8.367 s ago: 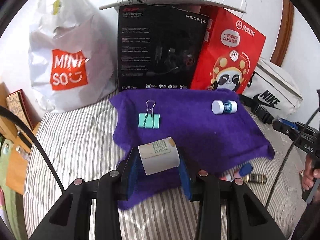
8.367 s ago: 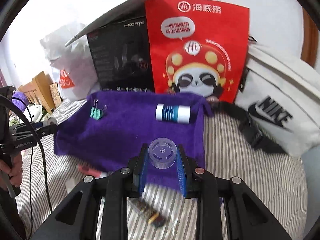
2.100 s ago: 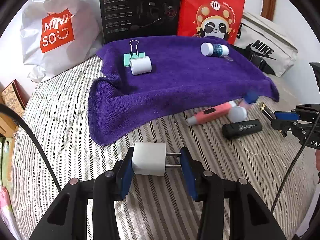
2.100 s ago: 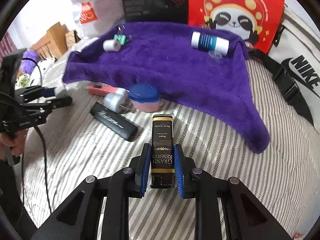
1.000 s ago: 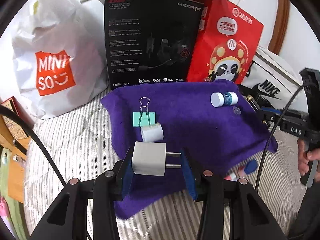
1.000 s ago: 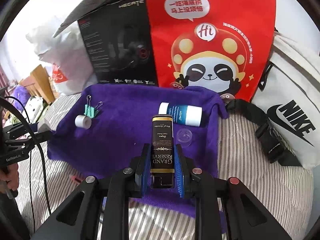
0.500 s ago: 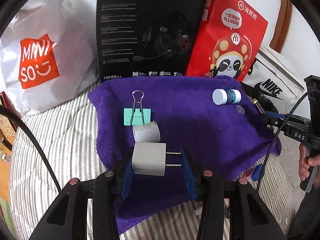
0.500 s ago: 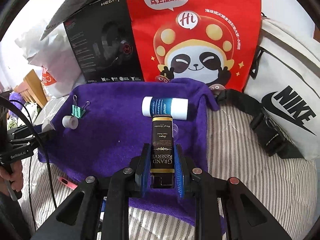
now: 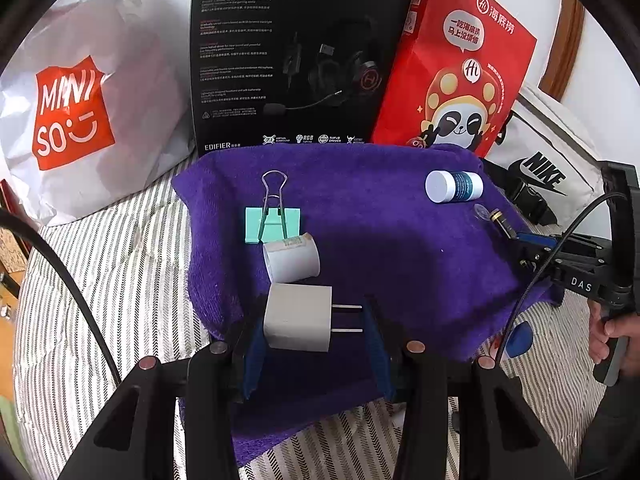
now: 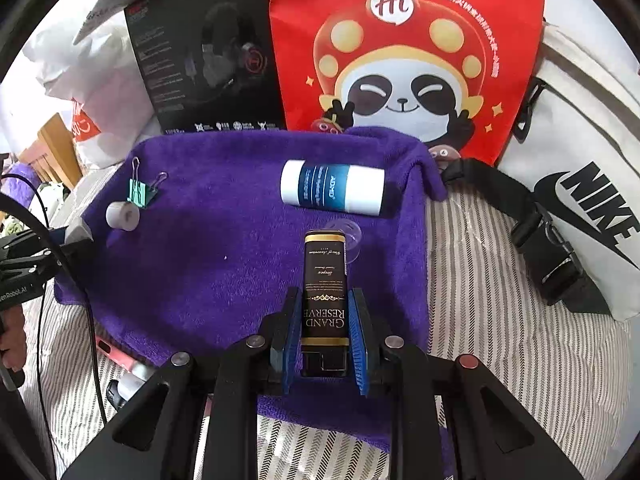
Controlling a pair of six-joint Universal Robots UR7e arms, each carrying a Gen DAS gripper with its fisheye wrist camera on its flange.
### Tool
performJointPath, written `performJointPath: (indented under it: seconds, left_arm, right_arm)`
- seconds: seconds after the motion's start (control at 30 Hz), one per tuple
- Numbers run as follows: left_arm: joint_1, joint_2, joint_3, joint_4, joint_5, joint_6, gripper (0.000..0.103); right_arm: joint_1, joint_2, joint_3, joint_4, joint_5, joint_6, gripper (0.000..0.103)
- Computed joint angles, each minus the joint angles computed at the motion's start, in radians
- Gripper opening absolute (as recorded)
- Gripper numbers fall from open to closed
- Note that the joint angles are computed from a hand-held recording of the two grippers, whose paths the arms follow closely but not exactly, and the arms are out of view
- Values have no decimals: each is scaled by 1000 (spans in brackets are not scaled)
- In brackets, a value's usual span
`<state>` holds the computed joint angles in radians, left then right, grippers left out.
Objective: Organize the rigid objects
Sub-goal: 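Lower the plug beside the roll and open the left tool while the right tool sets down the bottle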
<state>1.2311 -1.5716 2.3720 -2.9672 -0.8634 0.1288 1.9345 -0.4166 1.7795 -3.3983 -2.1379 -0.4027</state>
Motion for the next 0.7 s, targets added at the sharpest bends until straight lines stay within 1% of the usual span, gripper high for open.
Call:
performJointPath:
  seconds: [0.3, 0.47, 0.7]
  left_arm:
    - [4, 7, -5, 7, 12, 0, 42]
    - [9, 11, -9, 15, 10, -4, 42]
    - [15, 17, -12, 18, 13, -5, 42]
  right_arm:
    - [-4, 23, -29, 49, -23, 5, 23]
    - [-6, 42, -47, 55, -40, 3, 23]
    - [-7, 50, -55, 56, -40, -4, 24]
